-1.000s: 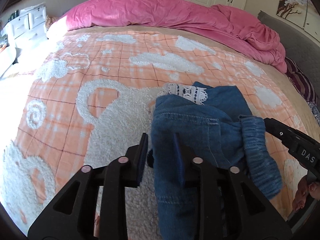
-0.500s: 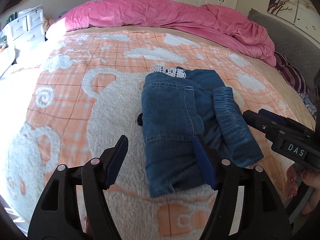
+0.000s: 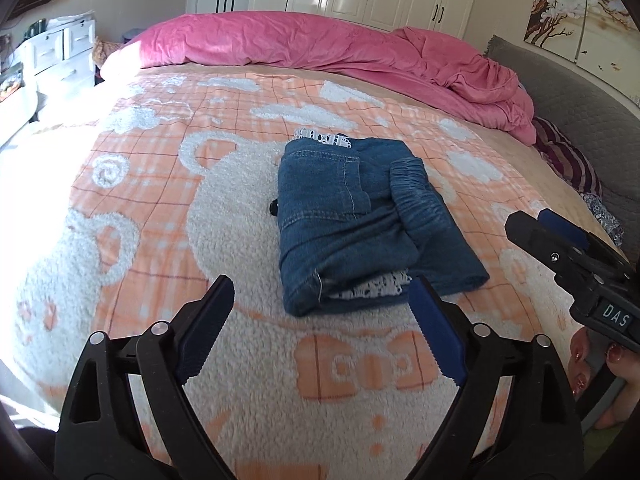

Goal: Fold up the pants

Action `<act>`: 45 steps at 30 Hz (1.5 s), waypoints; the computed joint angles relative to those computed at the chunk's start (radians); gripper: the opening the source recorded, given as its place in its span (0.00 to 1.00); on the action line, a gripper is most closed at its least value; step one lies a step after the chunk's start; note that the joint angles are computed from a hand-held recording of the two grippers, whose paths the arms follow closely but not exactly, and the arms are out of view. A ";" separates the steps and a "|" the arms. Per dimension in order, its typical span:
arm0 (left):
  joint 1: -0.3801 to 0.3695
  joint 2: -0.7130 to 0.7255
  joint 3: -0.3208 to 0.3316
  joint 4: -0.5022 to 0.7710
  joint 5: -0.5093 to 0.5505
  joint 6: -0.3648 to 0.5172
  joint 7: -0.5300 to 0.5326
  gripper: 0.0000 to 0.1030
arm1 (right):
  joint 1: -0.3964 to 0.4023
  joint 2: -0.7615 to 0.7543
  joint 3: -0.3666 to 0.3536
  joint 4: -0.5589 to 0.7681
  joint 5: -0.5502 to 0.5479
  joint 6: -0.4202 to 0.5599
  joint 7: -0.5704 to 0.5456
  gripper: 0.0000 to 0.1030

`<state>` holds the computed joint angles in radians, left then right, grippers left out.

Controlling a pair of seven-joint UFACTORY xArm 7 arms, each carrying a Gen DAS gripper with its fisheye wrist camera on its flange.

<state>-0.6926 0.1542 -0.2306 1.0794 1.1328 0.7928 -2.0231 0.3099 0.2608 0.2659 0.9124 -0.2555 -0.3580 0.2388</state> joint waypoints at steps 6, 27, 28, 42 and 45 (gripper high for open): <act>-0.027 -0.017 -0.022 -0.021 -0.004 0.041 -0.031 0.88 | 0.106 -0.058 -0.078 -0.097 0.148 -0.086 -0.110 0.95; -0.107 -0.037 -0.087 -0.042 -0.003 0.191 -0.119 0.91 | 0.101 -0.187 -0.063 -0.355 0.184 -0.269 -0.089 0.95; -0.111 -0.034 -0.089 -0.038 -0.008 0.201 -0.117 0.91 | 0.098 -0.193 -0.063 -0.364 0.172 -0.272 -0.076 0.95; -0.156 -0.030 -0.104 -0.044 -0.049 0.244 -0.164 0.91 | 0.117 -0.248 -0.051 -0.470 0.193 -0.266 -0.065 0.95; -0.158 -0.026 -0.104 -0.049 -0.063 0.233 -0.164 0.91 | 0.121 -0.255 -0.049 -0.487 0.199 -0.266 -0.062 0.95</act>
